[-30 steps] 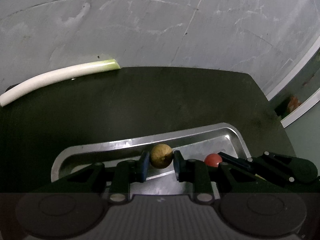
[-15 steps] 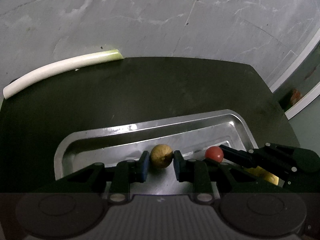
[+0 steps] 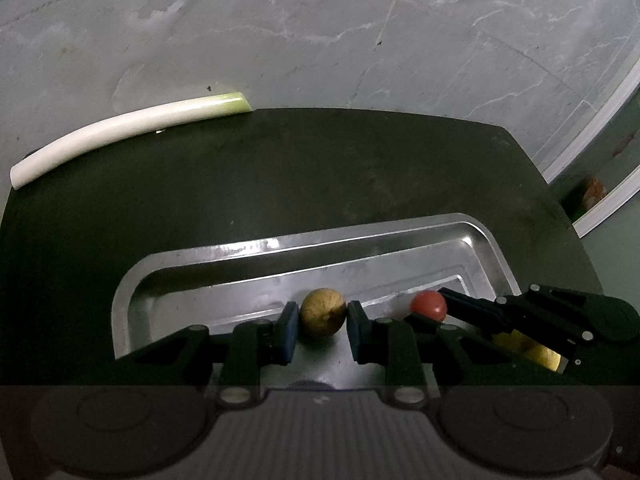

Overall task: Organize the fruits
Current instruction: 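Carry both small fruits over the tray, lower and open both tools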

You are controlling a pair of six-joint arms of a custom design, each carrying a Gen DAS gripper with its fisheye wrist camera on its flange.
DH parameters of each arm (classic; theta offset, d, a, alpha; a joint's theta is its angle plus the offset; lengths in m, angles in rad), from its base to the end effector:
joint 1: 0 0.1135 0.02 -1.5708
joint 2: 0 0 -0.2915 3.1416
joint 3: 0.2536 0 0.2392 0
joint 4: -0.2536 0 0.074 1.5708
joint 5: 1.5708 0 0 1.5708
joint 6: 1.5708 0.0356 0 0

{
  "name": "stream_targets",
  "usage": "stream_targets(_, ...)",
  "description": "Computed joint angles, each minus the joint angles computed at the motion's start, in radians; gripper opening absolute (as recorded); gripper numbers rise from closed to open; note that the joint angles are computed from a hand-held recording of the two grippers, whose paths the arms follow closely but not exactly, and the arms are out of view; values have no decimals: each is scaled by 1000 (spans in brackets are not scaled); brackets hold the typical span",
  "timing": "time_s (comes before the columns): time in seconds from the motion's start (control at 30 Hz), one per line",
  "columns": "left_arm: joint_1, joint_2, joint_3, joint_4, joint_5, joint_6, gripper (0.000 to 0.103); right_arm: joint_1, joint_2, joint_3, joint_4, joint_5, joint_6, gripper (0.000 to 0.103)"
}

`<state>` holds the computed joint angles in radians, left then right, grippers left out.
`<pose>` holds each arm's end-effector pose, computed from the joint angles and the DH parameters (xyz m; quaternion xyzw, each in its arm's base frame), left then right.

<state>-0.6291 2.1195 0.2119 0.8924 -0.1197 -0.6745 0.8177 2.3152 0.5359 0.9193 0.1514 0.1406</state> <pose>0.1722 -0.1200 0.0309 -0.0382 0.9593 -0.1203 0.2525 0.2088 0.2149 0.0062 -0.2856 0.8905 0.0970 0.3406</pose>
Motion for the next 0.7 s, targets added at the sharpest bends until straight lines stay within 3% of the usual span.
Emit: stream_targets(0.7, -14, -6, 24, -47, -12, -21, 28, -16, 14, 1, 12, -17, -4, 27)
